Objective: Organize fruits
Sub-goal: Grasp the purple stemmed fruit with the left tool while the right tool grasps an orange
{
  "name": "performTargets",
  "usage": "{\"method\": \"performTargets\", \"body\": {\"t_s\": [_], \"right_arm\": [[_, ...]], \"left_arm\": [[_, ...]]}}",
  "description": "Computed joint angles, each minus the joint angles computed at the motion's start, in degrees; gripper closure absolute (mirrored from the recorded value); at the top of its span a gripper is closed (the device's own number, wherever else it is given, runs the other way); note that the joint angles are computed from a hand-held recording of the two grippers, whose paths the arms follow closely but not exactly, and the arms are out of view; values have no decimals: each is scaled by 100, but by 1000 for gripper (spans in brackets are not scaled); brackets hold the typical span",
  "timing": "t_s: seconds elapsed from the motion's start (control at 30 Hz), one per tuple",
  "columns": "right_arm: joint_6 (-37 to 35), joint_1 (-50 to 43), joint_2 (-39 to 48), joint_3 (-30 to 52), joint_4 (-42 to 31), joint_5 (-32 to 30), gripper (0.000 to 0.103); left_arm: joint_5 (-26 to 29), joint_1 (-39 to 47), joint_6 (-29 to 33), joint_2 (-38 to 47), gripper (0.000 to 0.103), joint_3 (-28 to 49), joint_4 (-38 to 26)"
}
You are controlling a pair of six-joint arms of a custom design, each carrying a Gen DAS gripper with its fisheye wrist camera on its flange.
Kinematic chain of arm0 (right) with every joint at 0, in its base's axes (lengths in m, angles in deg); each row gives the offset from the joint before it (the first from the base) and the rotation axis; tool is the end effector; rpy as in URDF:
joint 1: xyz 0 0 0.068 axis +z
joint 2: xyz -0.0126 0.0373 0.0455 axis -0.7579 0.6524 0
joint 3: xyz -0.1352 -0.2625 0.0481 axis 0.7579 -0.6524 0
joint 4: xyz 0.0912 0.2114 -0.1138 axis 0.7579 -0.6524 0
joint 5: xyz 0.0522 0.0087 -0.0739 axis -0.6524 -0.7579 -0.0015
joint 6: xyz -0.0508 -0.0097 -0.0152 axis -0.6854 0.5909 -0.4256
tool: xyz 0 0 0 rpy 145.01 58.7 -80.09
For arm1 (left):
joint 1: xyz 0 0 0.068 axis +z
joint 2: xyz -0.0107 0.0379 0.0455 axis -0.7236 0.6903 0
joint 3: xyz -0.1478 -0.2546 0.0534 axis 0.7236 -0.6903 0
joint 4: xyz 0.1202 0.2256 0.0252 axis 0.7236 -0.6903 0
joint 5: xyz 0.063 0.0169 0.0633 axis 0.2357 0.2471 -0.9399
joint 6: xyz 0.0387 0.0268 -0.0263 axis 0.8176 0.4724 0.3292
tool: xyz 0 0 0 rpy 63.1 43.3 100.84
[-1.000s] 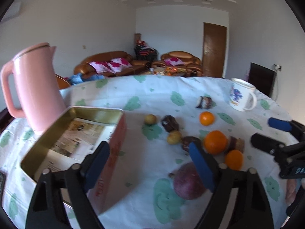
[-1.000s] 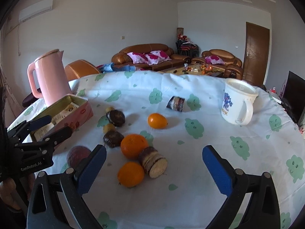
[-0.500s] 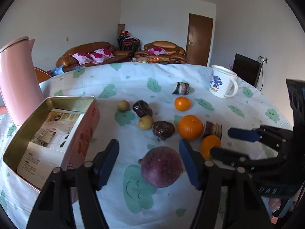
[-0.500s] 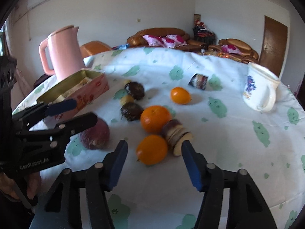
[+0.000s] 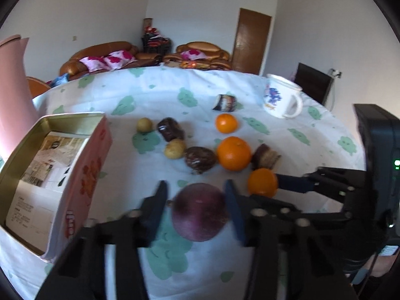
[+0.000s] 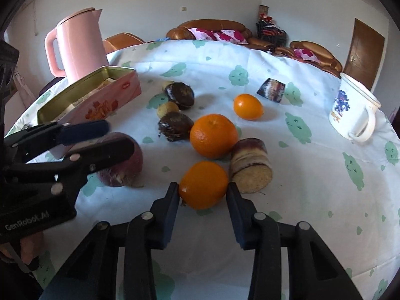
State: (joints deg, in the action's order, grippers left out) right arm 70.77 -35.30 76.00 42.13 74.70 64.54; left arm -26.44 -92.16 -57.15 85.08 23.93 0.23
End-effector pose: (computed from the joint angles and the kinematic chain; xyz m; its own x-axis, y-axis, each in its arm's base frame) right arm 0.1824 0.0456 0.1041 -0.7337 -0.1810 -0.6550 -0.2434 0.9699 0.0046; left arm 0.1943 -0.1903 0.1284 -0.6300 0.1842 -0.7544 0.4187 0.8988 -0.1302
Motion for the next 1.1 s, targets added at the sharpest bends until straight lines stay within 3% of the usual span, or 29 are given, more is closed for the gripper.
{"method": "performTargets", "body": {"t_s": [0.3,0.33,0.4,0.5,0.6,0.77,0.9,1.0,1.1], "right_arm": [[27,56,-340,-216,210,97,63],[34,91,-386,-241,239,135,63],[34,140,-463,-279,286,198,63],[12,148,-450,-253,261,198,63],[-4,135,-424,-238,253,188,63],[-8,170,-456,-283,294,230,63],[-30,117,-475,-296,290,225,63],[-78,-33,-521,-332,298,124,63],[-128,-210,-571,-366,297,50,63]], "left_arm": [[-114,-34,-11,-90,66,-69,51],[-122,-23,-19,-116,71,-119,124],[-193,-31,21,-208,93,-218,287],[-164,14,98,-223,96,-168,179],[-119,67,35,-222,89,-176,183],[-231,-54,62,-67,32,-34,-32],[82,45,51,-6,32,-2,-50],[711,213,-13,86,33,9,-40],[1014,193,-33,169,45,47,-69]]}}
